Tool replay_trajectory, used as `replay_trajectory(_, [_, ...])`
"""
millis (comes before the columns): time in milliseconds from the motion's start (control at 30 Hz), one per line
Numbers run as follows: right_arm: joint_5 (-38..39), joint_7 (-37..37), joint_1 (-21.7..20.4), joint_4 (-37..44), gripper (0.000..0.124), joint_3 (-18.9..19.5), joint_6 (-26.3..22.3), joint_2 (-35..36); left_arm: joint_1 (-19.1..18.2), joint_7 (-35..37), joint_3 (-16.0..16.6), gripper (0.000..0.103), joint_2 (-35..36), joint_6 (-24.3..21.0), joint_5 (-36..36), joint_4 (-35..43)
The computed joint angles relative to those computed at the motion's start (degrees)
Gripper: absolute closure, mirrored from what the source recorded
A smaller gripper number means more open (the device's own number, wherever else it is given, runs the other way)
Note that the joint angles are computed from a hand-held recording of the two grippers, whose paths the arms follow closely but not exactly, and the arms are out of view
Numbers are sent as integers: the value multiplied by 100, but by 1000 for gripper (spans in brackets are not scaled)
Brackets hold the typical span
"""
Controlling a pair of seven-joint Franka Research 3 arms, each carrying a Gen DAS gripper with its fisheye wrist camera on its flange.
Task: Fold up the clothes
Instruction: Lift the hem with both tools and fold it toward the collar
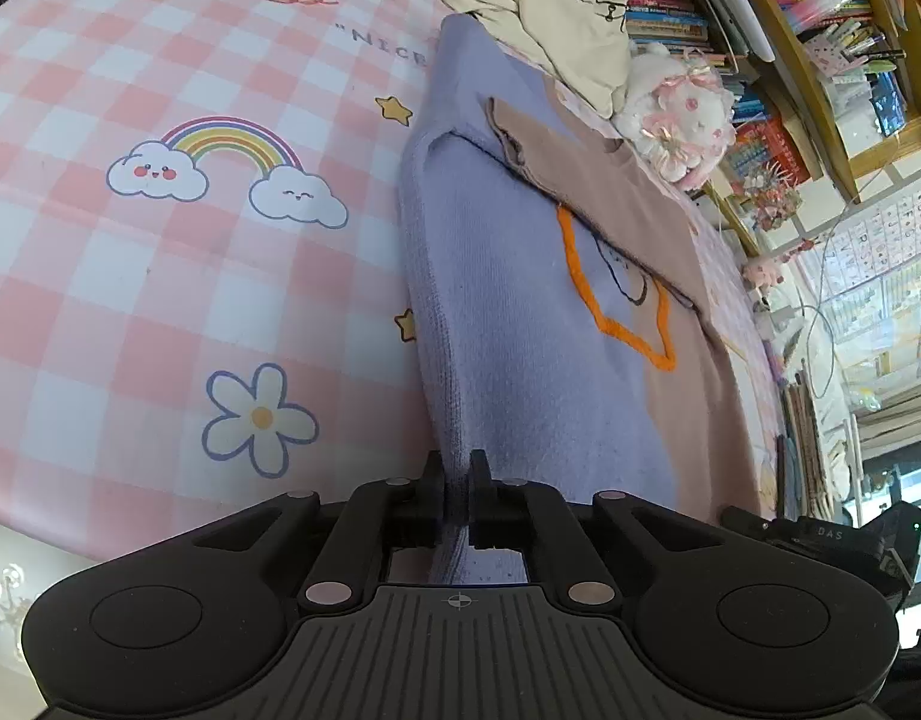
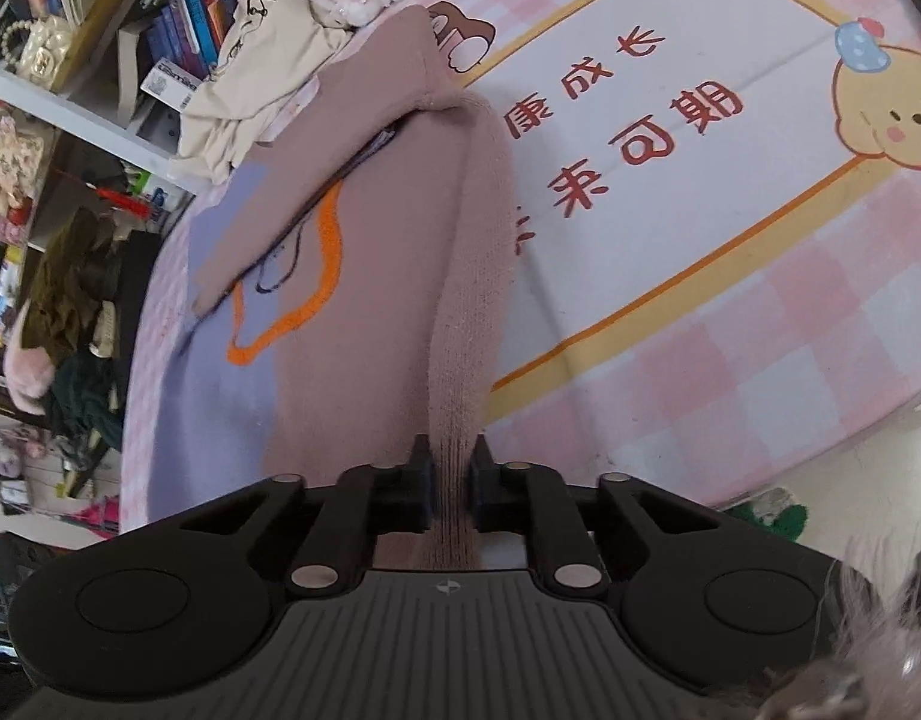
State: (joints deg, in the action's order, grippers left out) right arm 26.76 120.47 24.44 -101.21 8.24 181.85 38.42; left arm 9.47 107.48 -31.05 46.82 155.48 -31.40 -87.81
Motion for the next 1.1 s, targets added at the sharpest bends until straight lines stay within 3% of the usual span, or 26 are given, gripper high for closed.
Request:
replay_trajectory(67, [-7, 3, 12, -86, 114, -16, -37, -68, 62, 35, -32, 99, -5, -149, -13, 6])
replay_trajectory(300, [430, -587, -1019, -894, 114, 1237, -77, -641, 819, 932, -536, 99, -356, -853, -987, -568])
replay_trajectory(367, [691, -676, -1215, -1107, 114, 1528, -133, -785, 871, 993, -477, 99, -522, -1090, -1228, -777])
replay_trajectory(467, [934, -724, -1134, -1209, 114, 1500, -471, -915, 745, 950, -248, 99, -649, -1276, -1454, -921])
replay_trajectory(533, [1145, -915, -1173, -1173, 114, 1575, -436, -910, 697, 1097, -203, 99, -616, -1294, -1731, -828])
replay_trajectory(700, [1708, -1902, -2120, -959, 114, 2727, 387, -596, 578, 1683, -186, 99, -371, -1350, -2461, -277])
replay_trajectory(867, [1059, -1790, -3034, -558, 114, 3897, 1844, 343, 504, 2372, -374, 99, 152, -993, -3706, 488])
replay_trajectory(1000, [372, -1392, -3117, -22, 114, 4055, 2531, 905, 227, 2675, -412, 99, 659, -723, -4434, 1375])
replay_trajectory(1100, [131, -1289, -2869, 576, 114, 3722, 2564, 1049, -224, 2502, -211, 99, 1118, -600, -4212, 2364])
